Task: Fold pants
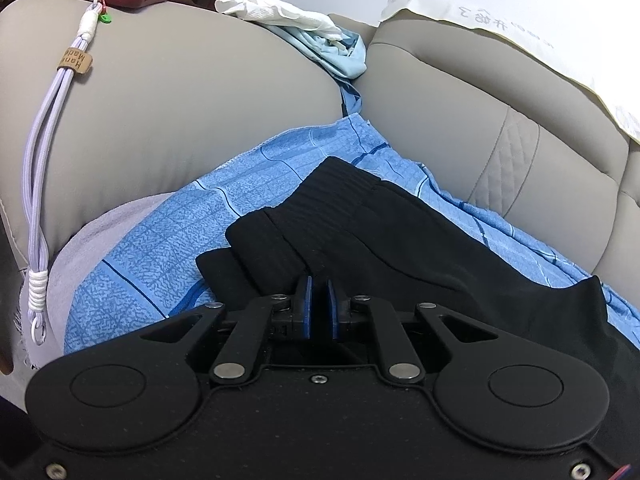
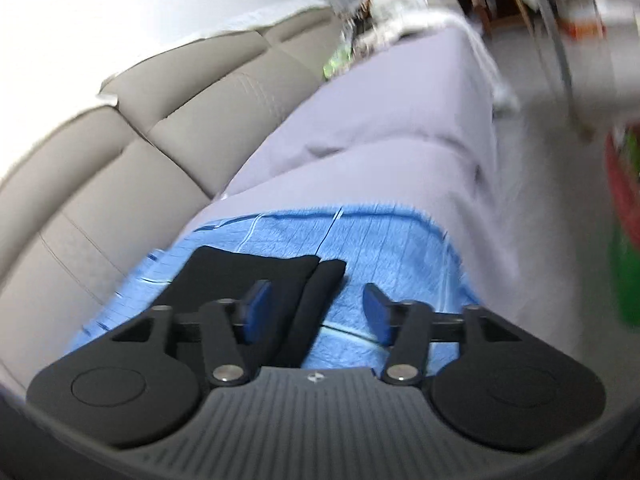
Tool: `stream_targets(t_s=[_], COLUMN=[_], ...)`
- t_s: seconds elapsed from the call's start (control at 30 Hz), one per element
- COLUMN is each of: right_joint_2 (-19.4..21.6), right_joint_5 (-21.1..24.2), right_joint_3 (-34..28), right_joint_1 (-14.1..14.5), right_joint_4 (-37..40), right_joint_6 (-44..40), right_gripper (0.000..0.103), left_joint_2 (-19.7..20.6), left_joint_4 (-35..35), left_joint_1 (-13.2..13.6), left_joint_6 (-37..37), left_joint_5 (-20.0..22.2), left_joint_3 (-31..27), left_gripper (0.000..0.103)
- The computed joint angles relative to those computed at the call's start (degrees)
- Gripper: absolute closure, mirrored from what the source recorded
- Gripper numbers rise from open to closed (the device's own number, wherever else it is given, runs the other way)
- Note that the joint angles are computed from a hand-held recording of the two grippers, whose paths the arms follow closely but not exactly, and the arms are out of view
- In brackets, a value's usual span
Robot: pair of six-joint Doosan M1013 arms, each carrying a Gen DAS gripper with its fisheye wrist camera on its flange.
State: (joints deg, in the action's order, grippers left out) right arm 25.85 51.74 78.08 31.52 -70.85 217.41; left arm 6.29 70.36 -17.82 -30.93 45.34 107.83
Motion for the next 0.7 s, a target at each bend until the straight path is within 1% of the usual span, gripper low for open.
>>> stream_targets(t_s=[0.07, 0.1, 0.13, 0.27, 0.33, 0.37, 0.47, 0.5, 0.57, 0.6, 0.7], right_joint_2=[-0.2, 0.2, 0.5, 1.8, 2.8, 3.1, 3.1, 3.0, 2.9, 3.0, 3.5], right_joint_5=[-4.7, -4.7, -4.3, -7.7, -6.4, -6.4, -8.0, -8.8, -11.0, -10.9, -9.3], right_joint_3=[0.6, 0.3, -0.3, -2.5, -4.3, -4.6, -4.2, -3.7, -3.0, -3.2, -4.4], right_joint_1=[-1.1, -1.1, -1.2, -1.5, -1.5, -1.7, -2.5, -2.8, -3.4, -3.5, -3.2], right_joint_4=[1.8, 1.5, 1.3, 2.5, 3.6, 3.4, 0.9, -0.1, -2.0, -1.8, 0.5], right_joint_6=[2.2, 2.4, 0.9, -7.5, -10.7, -10.8, -7.4, -6.3, -4.6, -5.3, -10.5], right_gripper=[0.031, 0.028, 0.027, 0.027, 0.026, 0.026, 0.026, 0.028, 0.041, 0.046, 0.054], left_joint_2=[0.1, 0.1, 0.1, 0.3, 0.3, 0.3, -0.1, -0.2, -0.4, -0.4, -0.3], left_joint_4=[-0.1, -0.1, -0.1, 0.1, 0.1, 0.2, 0.6, 0.7, 0.9, 0.9, 0.9], left_joint_1=[0.0, 0.0, -0.1, -0.3, -0.4, -0.4, 0.0, 0.1, 0.3, 0.3, 0.2], left_joint_6=[0.0, 0.1, 0.2, 1.3, 2.3, 2.6, 1.4, 0.7, -0.4, -0.6, -0.9], left_joint_5=[0.2, 0.2, 0.3, 1.0, 1.1, 1.0, -0.3, -0.8, -1.3, -1.3, -1.0], left_joint_3=[-0.1, -0.1, -0.1, -0.2, -0.3, -0.2, 0.3, 0.5, 0.6, 0.7, 0.6], left_gripper=[0.092, 0.092, 0.092, 0.092, 0.092, 0.092, 0.092, 0.092, 0.092, 0.092, 0.092])
